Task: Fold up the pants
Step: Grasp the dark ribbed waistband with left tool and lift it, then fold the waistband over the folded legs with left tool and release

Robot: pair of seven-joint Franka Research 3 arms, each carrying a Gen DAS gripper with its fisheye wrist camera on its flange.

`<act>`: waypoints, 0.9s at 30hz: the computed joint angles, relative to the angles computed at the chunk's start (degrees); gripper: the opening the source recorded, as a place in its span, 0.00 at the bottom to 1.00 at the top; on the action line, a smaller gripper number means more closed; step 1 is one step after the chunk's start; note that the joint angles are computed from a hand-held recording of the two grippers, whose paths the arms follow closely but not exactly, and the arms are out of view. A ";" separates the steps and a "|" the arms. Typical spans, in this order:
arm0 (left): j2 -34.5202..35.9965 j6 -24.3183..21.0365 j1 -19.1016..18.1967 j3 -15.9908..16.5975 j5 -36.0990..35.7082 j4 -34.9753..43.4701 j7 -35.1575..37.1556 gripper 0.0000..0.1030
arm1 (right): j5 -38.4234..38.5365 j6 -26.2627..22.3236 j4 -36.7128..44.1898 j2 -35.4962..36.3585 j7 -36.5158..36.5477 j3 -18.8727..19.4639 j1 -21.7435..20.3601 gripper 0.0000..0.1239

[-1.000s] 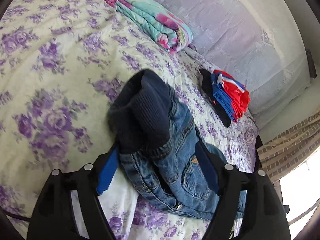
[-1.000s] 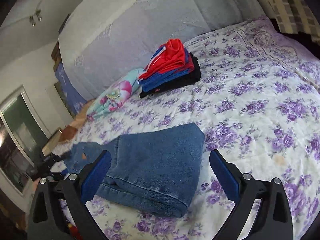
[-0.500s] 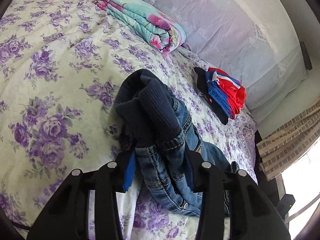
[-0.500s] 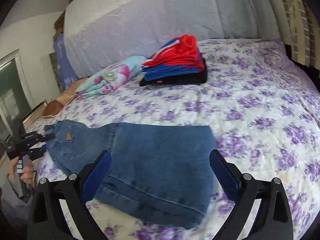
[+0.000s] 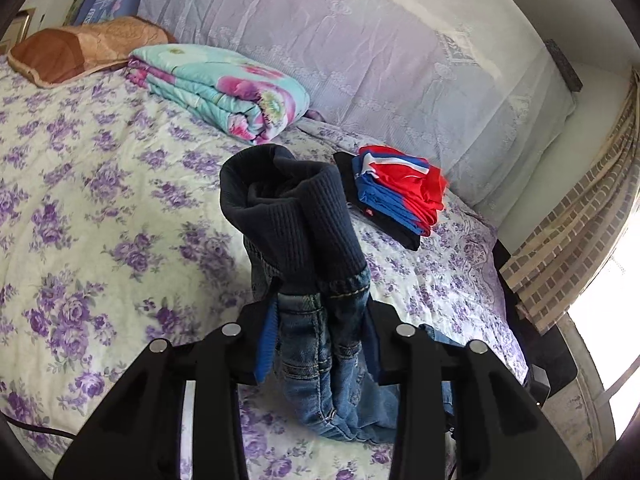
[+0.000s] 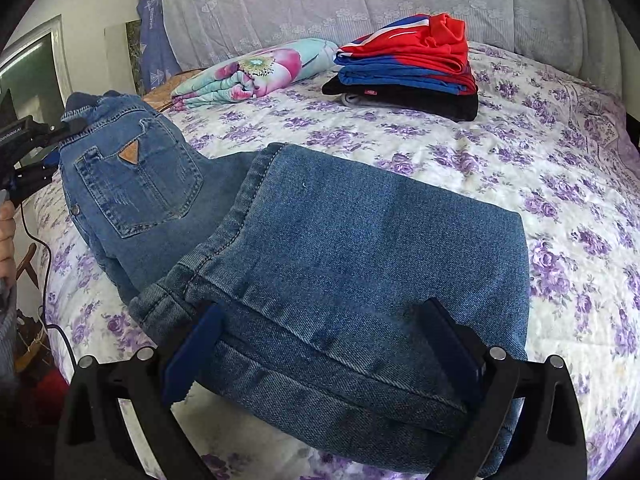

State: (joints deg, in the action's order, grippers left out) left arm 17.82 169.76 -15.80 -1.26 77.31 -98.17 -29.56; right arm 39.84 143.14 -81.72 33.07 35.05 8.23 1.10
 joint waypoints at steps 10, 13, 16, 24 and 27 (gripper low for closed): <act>3.71 -6.08 -4.30 -1.60 -3.91 9.17 17.63 0.29 | 19.10 -3.08 -3.89 -4.18 -4.96 2.26 -7.41 0.80; 5.48 -8.45 -6.39 -1.81 -5.62 12.49 23.86 0.29 | 15.73 1.77 -6.29 -5.66 -2.84 -1.19 -5.11 0.80; 8.26 -11.08 -8.83 -1.86 -7.32 17.07 30.89 0.29 | 14.71 3.68 -8.38 -6.59 -1.60 -2.19 -5.51 0.80; 20.65 -14.93 -12.96 -3.84 -18.97 33.82 55.02 0.29 | 20.72 -0.73 -6.35 -5.25 -0.80 -1.56 -9.77 0.80; 27.06 -17.05 -14.74 -4.54 -23.17 42.45 63.94 0.28 | 20.69 0.00 -5.61 -4.80 -0.23 -2.03 -9.85 0.80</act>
State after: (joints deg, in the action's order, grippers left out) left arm 44.88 152.71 -30.54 -5.80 54.14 -55.72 34.38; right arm 60.54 143.14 -87.33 28.27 34.83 6.20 -8.75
